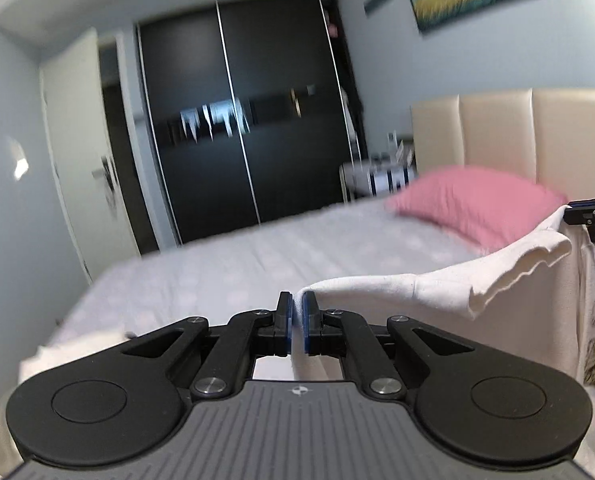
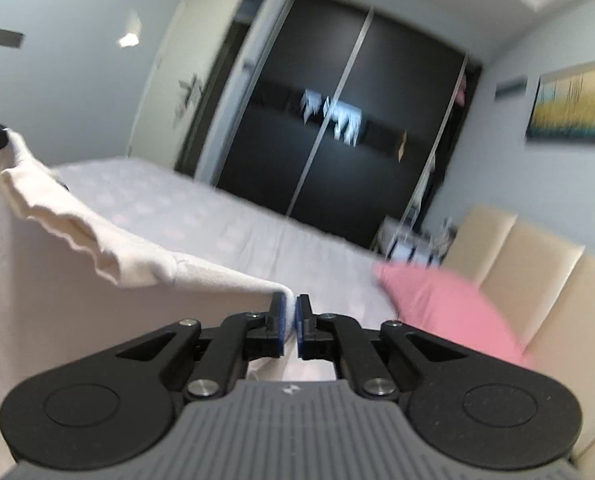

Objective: Fold clothes
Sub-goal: 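Lift the sweatshirt high with both grippers and shake it out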

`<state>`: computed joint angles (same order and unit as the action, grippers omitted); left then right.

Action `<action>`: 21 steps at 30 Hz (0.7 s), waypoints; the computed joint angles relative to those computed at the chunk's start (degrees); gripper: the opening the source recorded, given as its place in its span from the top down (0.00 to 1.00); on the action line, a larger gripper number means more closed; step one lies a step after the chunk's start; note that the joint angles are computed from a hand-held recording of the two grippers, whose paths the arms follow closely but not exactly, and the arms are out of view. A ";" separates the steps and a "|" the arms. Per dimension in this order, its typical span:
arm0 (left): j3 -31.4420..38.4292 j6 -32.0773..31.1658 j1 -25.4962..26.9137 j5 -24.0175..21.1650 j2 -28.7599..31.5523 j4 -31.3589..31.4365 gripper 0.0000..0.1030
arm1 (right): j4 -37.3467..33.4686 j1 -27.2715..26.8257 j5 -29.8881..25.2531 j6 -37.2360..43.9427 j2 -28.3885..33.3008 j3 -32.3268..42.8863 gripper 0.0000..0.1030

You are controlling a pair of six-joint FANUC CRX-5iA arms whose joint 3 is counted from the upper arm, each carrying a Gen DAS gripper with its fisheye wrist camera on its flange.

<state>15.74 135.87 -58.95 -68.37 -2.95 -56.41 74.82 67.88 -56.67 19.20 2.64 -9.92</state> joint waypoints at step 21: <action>-7.26 -8.80 23.95 16.96 14.10 24.04 0.97 | -19.11 -11.66 8.50 9.80 26.94 15.47 0.94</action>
<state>8.48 127.07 -35.00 -51.42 11.15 -32.37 55.72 56.22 -48.17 29.00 29.58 5.55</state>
